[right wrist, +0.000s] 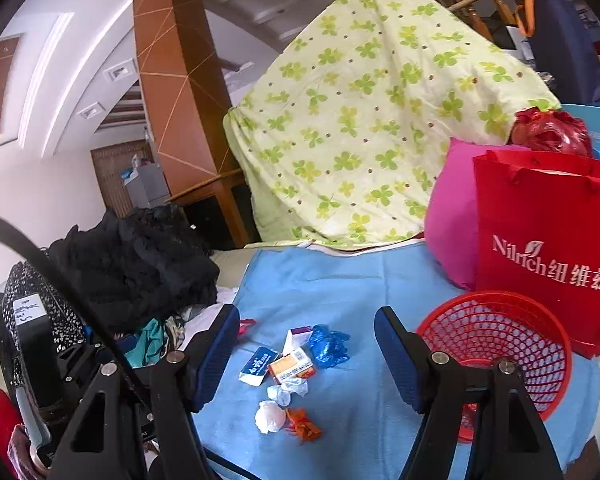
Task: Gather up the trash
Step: 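Move both open tools back over the remaining trash on the blanket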
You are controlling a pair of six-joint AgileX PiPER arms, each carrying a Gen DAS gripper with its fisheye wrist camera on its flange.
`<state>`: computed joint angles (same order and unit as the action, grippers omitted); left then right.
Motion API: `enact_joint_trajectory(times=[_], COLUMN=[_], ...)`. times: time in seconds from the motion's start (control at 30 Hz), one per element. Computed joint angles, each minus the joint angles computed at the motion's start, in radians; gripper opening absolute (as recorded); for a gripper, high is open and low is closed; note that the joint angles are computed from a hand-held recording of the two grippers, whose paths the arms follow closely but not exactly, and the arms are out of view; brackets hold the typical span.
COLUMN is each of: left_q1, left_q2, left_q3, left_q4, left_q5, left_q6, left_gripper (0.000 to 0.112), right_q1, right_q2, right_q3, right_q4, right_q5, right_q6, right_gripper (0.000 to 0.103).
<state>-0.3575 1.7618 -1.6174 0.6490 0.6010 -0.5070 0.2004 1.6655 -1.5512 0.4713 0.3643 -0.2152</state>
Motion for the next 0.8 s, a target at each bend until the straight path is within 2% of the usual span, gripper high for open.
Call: enact_joint_trajectory(times=[0.53, 0.8], left_q1=[0.102, 0.169], left_q2=[0.009, 0.060], left_q3=[0.048, 0.041], left_q4=[-0.054, -0.125], left_q5=[-0.042, -0.052], left_q6=[0.013, 0.063], left_gripper=[0.079, 0.079], right_q1=[0.124, 0.150], right_q2=[0.154, 0.264], right_q3=[-0.160, -0.263], right_q4=[-0.192, -0.197], right_q5=[0.066, 0.124], right_q6=[0.142, 0.140], right_gripper=[0.074, 0.074])
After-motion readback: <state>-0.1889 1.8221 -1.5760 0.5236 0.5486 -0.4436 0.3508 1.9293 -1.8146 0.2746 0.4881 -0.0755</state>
